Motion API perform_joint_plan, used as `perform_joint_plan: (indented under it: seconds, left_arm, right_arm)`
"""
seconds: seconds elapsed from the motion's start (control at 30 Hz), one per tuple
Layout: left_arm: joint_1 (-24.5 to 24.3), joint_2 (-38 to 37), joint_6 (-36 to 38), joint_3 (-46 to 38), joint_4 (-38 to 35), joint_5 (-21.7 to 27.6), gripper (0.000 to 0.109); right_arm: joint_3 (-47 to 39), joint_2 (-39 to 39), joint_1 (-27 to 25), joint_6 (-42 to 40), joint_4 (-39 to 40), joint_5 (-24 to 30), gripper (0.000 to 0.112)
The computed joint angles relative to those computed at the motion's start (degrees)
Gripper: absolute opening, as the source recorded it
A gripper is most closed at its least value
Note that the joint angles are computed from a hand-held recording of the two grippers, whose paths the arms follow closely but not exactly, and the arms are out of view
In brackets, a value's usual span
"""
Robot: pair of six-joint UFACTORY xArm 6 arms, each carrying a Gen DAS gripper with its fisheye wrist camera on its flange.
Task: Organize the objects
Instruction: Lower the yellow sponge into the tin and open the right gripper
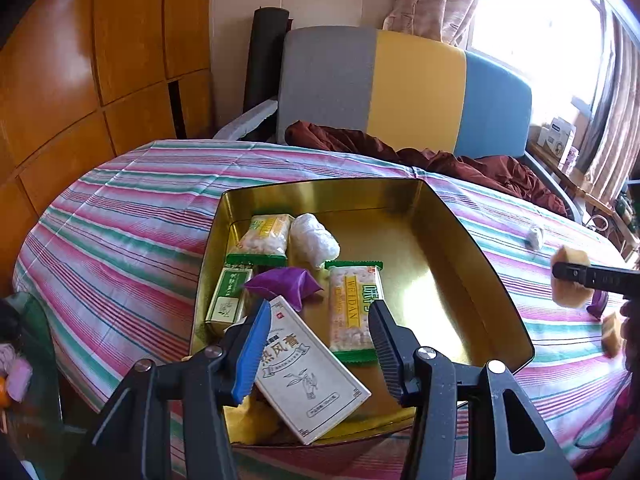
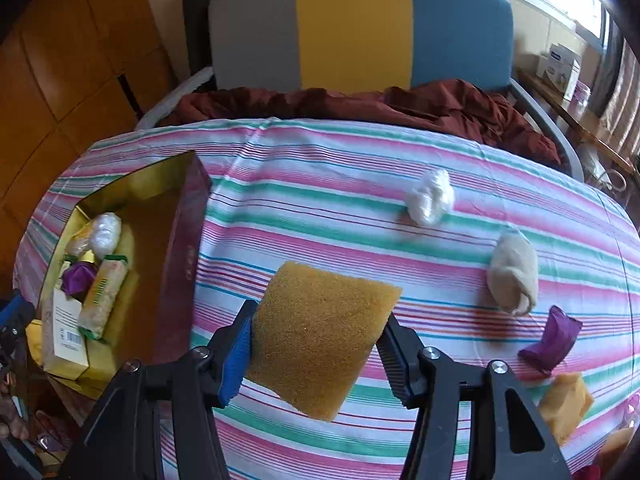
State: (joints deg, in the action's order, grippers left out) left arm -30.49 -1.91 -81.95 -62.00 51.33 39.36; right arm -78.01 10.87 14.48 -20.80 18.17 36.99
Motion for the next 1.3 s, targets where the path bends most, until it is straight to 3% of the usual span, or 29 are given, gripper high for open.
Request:
perform_joint_plan:
  seconds: [0.23,0.53,0.73,0.9,1.07,1.17,1.3]
  left_arm:
    - [0.73,-1.83,-1.12,2.28,-0.08,-0.16,0.052]
    - [1.44,-4.68,-3.18,5.35,0.49,-0.06,0.052]
    - [2.69,-5.79,-3.28,7.50,-0.76,-0.55,0.052]
    - [3.38,-6.05,-3.43,8.48,-1.53,-1.02,0.052]
    - [4.14,-5.99,-3.05,8.89,-2.08,-1.87,0.057]
    - [4.49,-5.78,-2.88,8.87,-2.60,-1.88,0.059]
    - [4.40,-5.59,-2.99,8.46,-2.53,-1.83,0.059]
  right_arm:
    - [-0.66,-1.17,5.98,-3.35,3.94,0.37,0.058]
    - [-8.52,4.55,11.34,-5.08,7.61,2.67,0.058]
    - [-20.30,13.94,13.89,-1.39,7.04,6.17,0.058]
    - [-32.91,24.60,16.24,8.02,-0.22,8.44,0.061]
    - [-50.17,36.56,16.10,11.40,3.99,20.22,0.070]
    - [-45.58,33.96,16.17,9.85,5.82,17.22,0.081]
    - [-37.42,28.30,15.66,7.04,7.79,12.92,0.082]
